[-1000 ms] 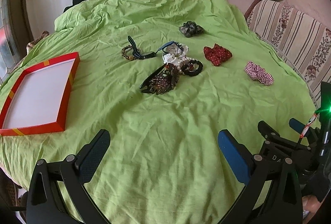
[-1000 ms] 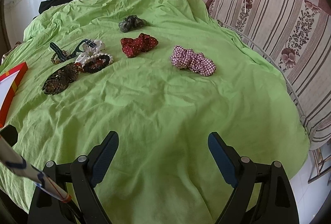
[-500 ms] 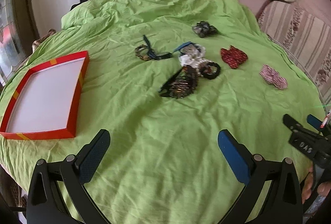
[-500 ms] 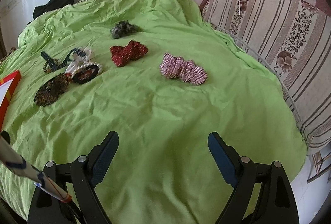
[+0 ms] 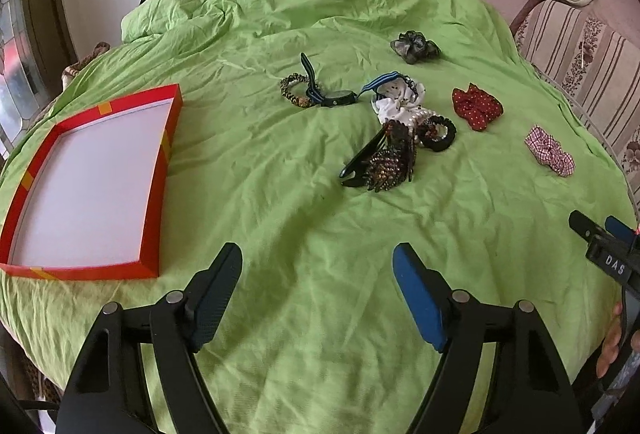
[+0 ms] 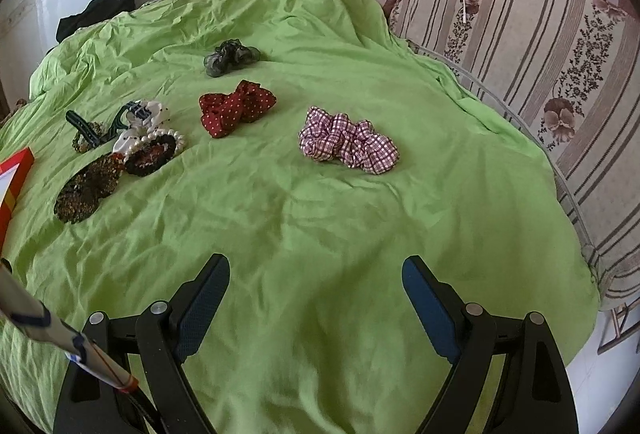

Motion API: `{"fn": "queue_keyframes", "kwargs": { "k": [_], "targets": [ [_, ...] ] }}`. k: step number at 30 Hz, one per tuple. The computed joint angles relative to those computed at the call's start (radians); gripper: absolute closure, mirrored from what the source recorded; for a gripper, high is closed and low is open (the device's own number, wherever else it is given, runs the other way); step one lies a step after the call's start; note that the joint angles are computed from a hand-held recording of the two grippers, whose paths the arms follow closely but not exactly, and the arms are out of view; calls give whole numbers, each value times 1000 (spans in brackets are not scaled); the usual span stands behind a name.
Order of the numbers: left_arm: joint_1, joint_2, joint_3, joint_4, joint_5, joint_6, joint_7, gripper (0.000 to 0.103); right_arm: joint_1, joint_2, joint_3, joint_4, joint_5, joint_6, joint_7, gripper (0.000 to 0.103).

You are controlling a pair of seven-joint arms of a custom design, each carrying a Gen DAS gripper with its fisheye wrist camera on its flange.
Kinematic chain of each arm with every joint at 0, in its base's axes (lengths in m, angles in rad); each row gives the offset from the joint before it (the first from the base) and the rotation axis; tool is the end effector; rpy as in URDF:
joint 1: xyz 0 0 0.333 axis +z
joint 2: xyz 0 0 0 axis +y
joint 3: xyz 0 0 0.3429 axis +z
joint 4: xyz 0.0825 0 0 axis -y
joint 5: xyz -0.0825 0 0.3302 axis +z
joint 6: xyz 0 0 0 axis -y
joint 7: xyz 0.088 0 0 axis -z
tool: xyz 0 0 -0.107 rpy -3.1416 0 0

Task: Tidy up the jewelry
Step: 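Move both tools toward the jewelry pile on the green sheet, then grasp the black hair clip with left tool while right grasps pink plaid scrunchie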

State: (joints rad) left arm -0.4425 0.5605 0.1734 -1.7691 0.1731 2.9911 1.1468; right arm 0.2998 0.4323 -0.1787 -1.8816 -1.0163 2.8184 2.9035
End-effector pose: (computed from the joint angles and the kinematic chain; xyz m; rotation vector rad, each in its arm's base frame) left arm 0.6482 -0.2149 0.3844 -1.7925 1.9138 -0.7220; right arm 0.6180 0.1314 0.3793 -1.5845 2.0873 -0.8637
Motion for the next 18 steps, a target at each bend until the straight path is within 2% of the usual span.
{"fn": "queue_keyframes", "kwargs": {
  "k": [2,8,9,11,13,15,17,18],
  "targets": [
    [42,7,-45,10,-16,20,37,26,-12,6,1,11,14,3,-15,12],
    [261,49,-299,85,-166,35,269,26,-50,27,-1,46,75,32,-79,13],
    [280,61,-322,107,-181,32,302,26,-52,29,-5,52,86,34,-88,13],
    [284,85,-330,153,-198,21,347,28,-50,38,-18,67,97,37,-97,13],
    [319,120,-380,220,-229,-25,415,35,-56,47,-22,79,116,44,-113,13],
    [349,161,-421,305,-274,-110,463,42,-67,59,-21,93,147,54,-133,13],
    [383,207,-469,390,-330,-183,513,42,-67,70,-29,106,169,57,-145,13],
    [374,225,-460,430,-339,-211,518,42,-68,77,-33,113,179,61,-150,13]
  ]
}}
